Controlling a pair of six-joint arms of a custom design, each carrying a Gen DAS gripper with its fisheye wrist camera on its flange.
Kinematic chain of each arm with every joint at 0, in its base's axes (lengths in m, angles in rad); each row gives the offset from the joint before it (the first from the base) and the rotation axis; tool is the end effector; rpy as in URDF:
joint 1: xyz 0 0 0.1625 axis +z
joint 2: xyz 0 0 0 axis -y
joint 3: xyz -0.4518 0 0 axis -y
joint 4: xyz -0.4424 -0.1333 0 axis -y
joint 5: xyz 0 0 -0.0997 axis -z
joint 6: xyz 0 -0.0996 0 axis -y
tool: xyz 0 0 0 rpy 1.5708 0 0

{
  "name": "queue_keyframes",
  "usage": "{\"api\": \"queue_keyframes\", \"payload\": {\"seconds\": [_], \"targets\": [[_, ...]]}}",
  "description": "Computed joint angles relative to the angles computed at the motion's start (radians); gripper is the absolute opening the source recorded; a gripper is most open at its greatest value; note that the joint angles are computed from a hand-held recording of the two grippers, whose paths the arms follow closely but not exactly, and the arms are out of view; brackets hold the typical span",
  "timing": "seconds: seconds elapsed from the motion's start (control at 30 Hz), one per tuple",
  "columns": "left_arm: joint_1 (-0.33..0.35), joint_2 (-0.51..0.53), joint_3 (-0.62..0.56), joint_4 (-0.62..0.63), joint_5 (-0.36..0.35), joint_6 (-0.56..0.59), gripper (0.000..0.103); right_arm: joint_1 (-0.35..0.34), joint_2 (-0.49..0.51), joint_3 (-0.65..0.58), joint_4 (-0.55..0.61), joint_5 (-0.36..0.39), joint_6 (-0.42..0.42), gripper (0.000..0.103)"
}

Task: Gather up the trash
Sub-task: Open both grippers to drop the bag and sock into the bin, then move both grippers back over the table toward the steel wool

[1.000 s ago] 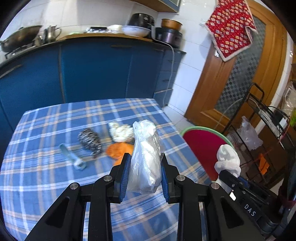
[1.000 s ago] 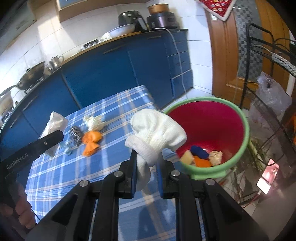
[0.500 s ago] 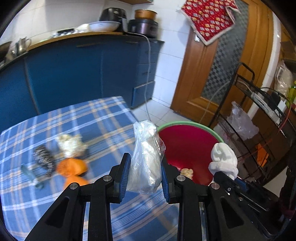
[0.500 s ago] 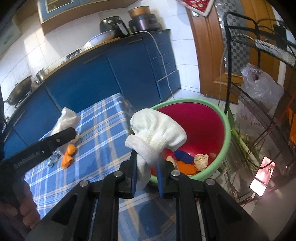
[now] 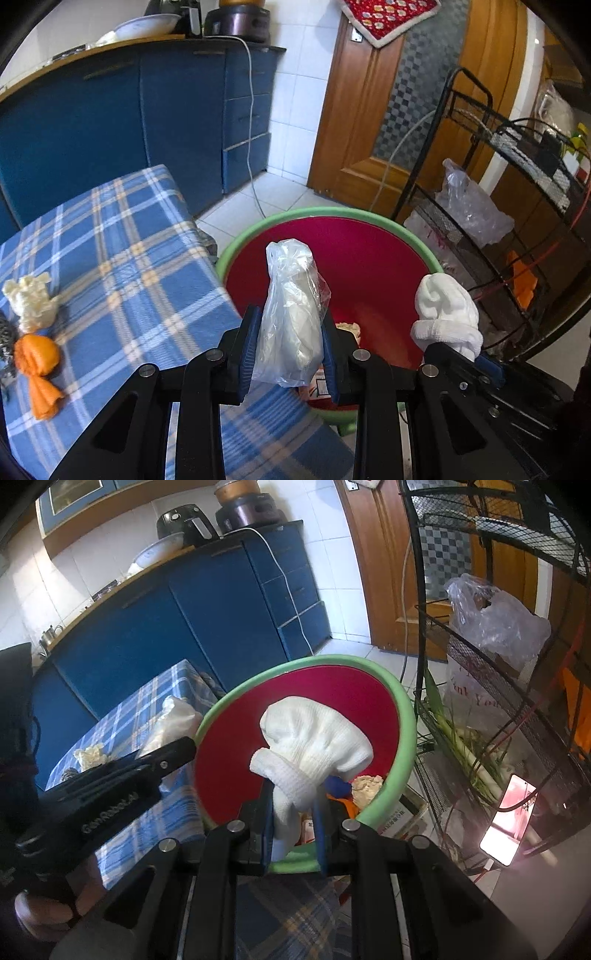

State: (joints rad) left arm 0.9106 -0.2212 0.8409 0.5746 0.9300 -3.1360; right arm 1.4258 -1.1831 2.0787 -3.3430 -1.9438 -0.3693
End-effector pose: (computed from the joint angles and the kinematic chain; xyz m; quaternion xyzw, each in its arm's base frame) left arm -0.3000 -0.7008 -0.1062 0.2490 0.9004 -0.2677 0.2359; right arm 0.0118 -0.5903 0.2527 0.0214 -0.8930 0.3606 0.2684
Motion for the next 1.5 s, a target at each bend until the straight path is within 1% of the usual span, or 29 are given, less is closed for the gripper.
{"api": "queue_keyframes", "payload": {"seconds": [0.17, 0.23, 0.27, 0.33, 0.37, 0.4, 0.5, 0.67, 0.8, 0.9, 1.03, 1.1, 1.23, 1.33, 1.43, 1.5], "targets": [[0.015, 0.014, -0.019, 0.019, 0.027, -0.035, 0.032, -0.008, 0.002, -0.01, 0.024, -0.001, 0.013, 0.021], [0.02, 0.025, -0.035, 0.038, 0.029, -0.053, 0.033, -0.01, 0.004, -0.014, 0.03, 0.001, 0.014, 0.021], [0.022, 0.023, -0.029, 0.028, 0.037, -0.047, 0.035, -0.01, 0.007, -0.017, 0.032, 0.001, 0.014, 0.021], [0.02, 0.022, -0.026, 0.026, 0.042, -0.041, 0.042, -0.011, 0.014, -0.025, 0.038, -0.002, 0.013, 0.022], [0.017, 0.02, -0.019, 0.017, 0.038, -0.035, 0.051, -0.013, 0.019, -0.031, 0.042, -0.004, 0.012, 0.022], [0.015, 0.02, -0.017, 0.012, 0.027, -0.03, 0.057, -0.014, 0.025, -0.038, 0.049, -0.007, 0.013, 0.022], [0.013, 0.024, -0.02, 0.015, 0.01, -0.028, 0.057, -0.02, 0.036, -0.051, 0.061, -0.009, 0.016, 0.024], [0.017, 0.019, -0.017, 0.01, 0.007, -0.037, 0.057, -0.025, 0.045, -0.065, 0.079, -0.007, 0.018, 0.024], [0.017, 0.014, -0.01, 0.005, -0.004, -0.044, 0.057, -0.027, 0.045, -0.065, 0.075, -0.01, 0.028, 0.038], [0.015, 0.004, 0.003, -0.01, -0.01, -0.044, 0.057, -0.024, 0.044, -0.063, 0.063, -0.018, 0.028, 0.045], [0.013, -0.007, 0.017, -0.021, -0.012, -0.046, 0.057, -0.017, 0.036, -0.056, 0.055, -0.025, 0.031, 0.049], [0.011, -0.011, 0.023, -0.024, -0.018, -0.051, 0.057, -0.011, 0.032, -0.05, 0.05, -0.028, 0.029, 0.055], [0.003, -0.036, 0.054, -0.051, -0.033, -0.049, 0.057, -0.002, 0.02, -0.034, 0.031, -0.021, 0.021, 0.058], [-0.007, -0.068, 0.096, -0.084, -0.051, -0.042, 0.057, 0.006, 0.013, -0.022, 0.014, -0.018, 0.024, 0.06], [-0.017, -0.094, 0.128, -0.097, -0.076, -0.044, 0.058, 0.015, 0.005, -0.009, -0.002, -0.014, 0.022, 0.064], [-0.024, -0.116, 0.16, -0.11, -0.1, -0.049, 0.062, 0.022, 0.0, -0.001, -0.014, -0.008, 0.019, 0.069]]}}
